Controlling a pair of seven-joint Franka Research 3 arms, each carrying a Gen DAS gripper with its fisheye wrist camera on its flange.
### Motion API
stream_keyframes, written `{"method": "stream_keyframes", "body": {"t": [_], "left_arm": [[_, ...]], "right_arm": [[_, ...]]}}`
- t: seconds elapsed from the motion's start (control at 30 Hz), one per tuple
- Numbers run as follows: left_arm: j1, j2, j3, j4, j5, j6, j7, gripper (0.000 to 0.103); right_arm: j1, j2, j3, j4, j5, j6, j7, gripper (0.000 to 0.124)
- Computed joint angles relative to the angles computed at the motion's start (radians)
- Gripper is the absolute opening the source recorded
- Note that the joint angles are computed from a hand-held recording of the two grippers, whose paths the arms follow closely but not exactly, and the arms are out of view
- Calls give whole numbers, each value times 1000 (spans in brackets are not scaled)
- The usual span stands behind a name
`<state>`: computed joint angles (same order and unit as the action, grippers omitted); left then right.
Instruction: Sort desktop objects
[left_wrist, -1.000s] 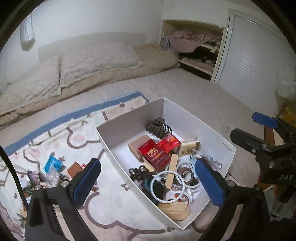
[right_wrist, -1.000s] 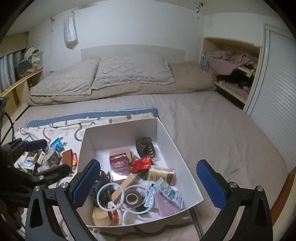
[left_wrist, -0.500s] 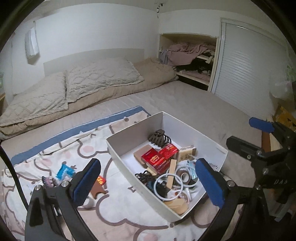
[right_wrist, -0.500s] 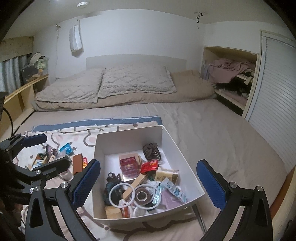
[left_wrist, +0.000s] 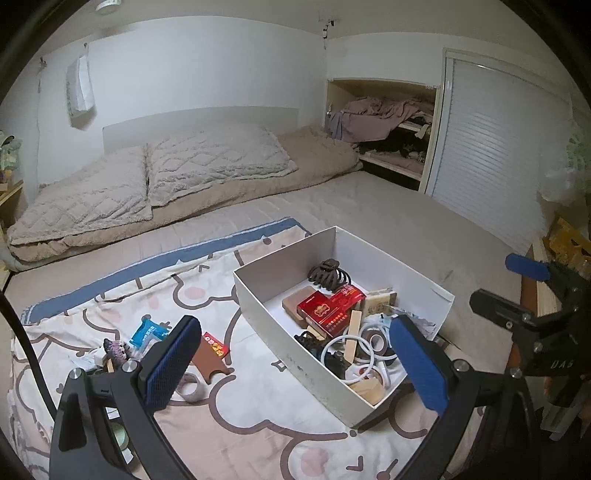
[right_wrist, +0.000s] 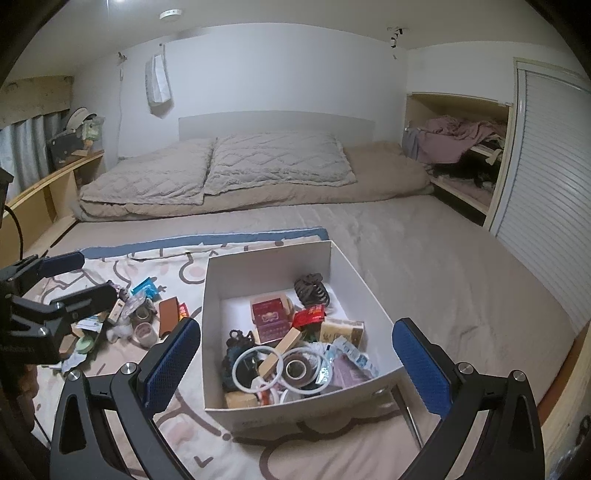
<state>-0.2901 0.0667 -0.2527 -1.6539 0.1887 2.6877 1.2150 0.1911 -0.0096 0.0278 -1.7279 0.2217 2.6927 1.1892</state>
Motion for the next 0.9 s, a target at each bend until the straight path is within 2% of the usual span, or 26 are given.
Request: {"method": "stream_keyframes", "body": {"t": [0.3, 0.43, 0.9], "left_arm": [[-3, -50, 0, -60, 30, 27, -1, 103], [-2, -67, 0, -80, 10, 32, 7, 103], [-5, -86, -1, -98, -5, 22, 25, 103]], "right_arm": [[2, -58, -1, -76, 47, 46, -17, 103], [5, -72, -3, -90, 82, 42, -31, 103], [-9, -92, 4, -123, -15, 67, 49, 103]]}}
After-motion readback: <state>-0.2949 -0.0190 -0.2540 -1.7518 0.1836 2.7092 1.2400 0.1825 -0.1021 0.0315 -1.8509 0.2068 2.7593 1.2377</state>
